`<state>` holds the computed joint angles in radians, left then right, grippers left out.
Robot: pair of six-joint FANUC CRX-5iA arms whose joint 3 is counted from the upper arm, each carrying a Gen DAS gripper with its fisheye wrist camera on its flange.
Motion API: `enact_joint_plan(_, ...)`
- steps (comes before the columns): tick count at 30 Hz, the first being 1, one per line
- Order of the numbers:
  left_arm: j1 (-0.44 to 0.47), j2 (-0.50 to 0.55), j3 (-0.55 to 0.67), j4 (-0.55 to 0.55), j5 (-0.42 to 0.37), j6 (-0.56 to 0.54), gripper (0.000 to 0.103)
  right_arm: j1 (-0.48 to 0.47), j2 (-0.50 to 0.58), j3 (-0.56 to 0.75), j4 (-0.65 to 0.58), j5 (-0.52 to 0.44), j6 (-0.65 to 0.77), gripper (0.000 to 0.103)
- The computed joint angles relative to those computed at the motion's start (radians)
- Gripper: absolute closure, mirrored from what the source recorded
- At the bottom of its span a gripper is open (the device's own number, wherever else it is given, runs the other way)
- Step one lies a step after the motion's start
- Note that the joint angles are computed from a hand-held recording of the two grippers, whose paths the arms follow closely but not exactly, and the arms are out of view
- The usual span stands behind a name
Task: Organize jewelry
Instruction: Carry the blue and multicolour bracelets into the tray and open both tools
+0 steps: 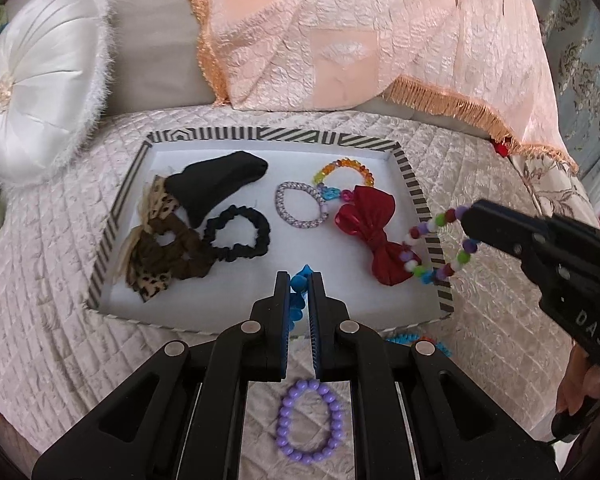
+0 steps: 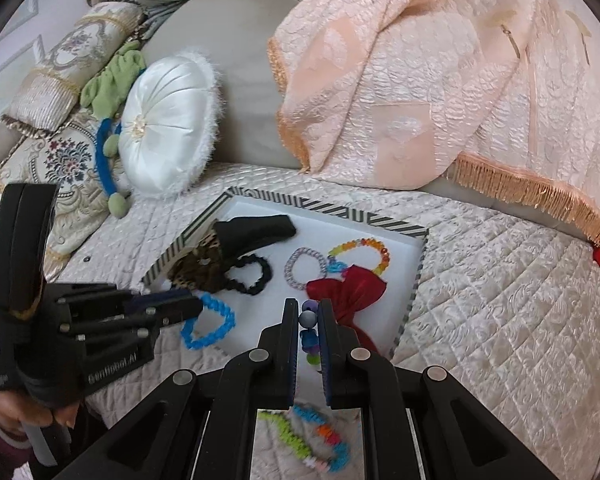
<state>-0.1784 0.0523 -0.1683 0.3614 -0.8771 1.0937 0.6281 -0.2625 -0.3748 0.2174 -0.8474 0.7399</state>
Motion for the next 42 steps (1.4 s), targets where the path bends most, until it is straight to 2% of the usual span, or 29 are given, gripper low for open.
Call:
enact_joint_plan(17,-0.056,0.099,0.072,0.013,0.006,0.02,0.096,-0.097,0.115,0.079,-0.078,0.04,0.118,0.094)
enact_joint_plan(26,-0.043,0.15,0.093,0.007,0.005,0.046,0.096,-0.133,0.192,0.138,-0.108,0.043,0.172,0.094)
enact_joint_plan(42,0.015,0.203,0.104,0.012,0.005,0.072,0.095,-0.171,0.453,0.363,-0.215,0.097,0.265,0.094)
